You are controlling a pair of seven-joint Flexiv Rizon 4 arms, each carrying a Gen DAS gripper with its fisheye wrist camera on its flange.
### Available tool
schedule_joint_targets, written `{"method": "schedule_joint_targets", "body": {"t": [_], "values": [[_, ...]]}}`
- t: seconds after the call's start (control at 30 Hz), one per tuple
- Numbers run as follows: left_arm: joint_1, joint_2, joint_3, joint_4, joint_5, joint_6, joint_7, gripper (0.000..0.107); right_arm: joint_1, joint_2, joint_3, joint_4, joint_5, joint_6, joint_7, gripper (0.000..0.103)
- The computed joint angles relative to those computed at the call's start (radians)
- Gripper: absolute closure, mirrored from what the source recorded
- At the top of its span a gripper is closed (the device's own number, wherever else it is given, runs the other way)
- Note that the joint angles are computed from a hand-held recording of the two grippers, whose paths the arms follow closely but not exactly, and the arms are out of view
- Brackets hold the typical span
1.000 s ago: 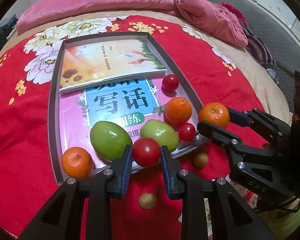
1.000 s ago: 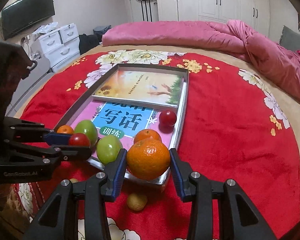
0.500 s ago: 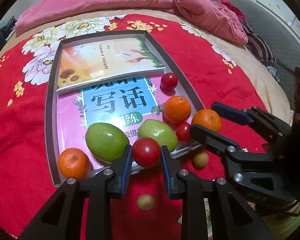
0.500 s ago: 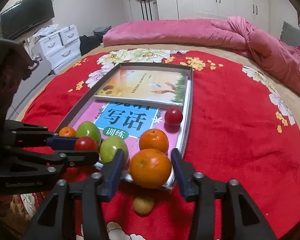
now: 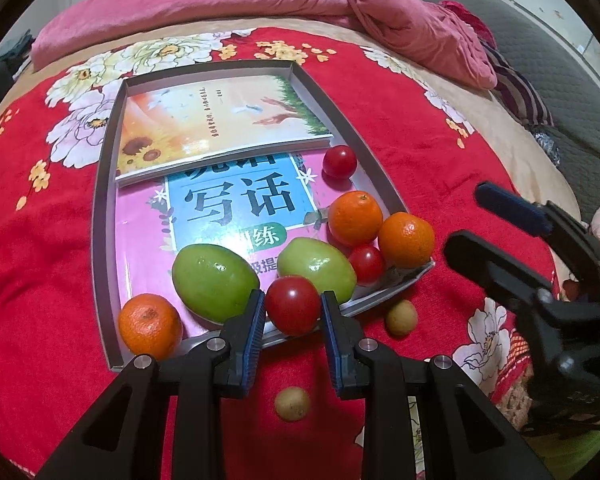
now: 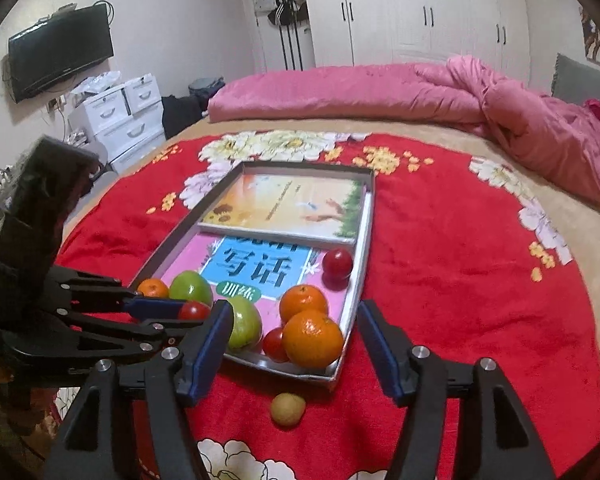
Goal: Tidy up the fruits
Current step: 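Open the right gripper releasing the orange while the left gripper releases the tomato into the tray, then withdraw both tools toward the two small brown fruits on the bedspread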
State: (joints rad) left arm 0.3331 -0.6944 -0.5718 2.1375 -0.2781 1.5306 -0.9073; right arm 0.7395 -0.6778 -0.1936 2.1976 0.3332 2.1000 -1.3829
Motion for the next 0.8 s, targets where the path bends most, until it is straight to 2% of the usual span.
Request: {"method": "schedule_joint_targets", "body": {"t": [0.1, 0.2, 0.27, 0.4, 0.43, 0.63, 0.8], "values": [[0.02, -0.003, -0.021, 0.006, -0.002, 0.006, -0.001, 0.076, 0.01, 0.012, -0.006, 0.01, 0.017, 0.014, -0.004, 0.032], [0.065, -0.01, -0.066, 0.018, -0.005, 0.012, -0.002, 0.067, 0.024, 0.02, -0.018, 0.017, 0.038, 0.015, -0.009, 0.029], [0.094, -0.015, -0.095, 0.027, -0.001, 0.016, -0.006, 0.065, 0.028, 0.023, -0.019, 0.02, 0.049, 0.021, -0.011, 0.027], [0.118, -0.01, -0.113, 0.04, 0.02, 0.036, -0.025, 0.061, 0.045, 0.029, -0.03, 0.026, 0.078, 0.026, -0.016, 0.023], [0.132, -0.009, -0.125, 0.046, 0.027, 0.044, -0.03, 0.057, 0.047, 0.03, -0.031, 0.027, 0.083, 0.028, -0.017, 0.023], [0.214, 0.009, -0.192, 0.087, 0.099, 0.097, -0.08, 0.046, 0.091, 0.038, -0.058, 0.037, 0.126, 0.029, -0.034, 0.02], [0.269, 0.038, -0.224, 0.115, 0.161, 0.114, -0.128, 0.042, 0.105, 0.046, -0.059, 0.044, 0.144, 0.03, -0.04, 0.017]]}}
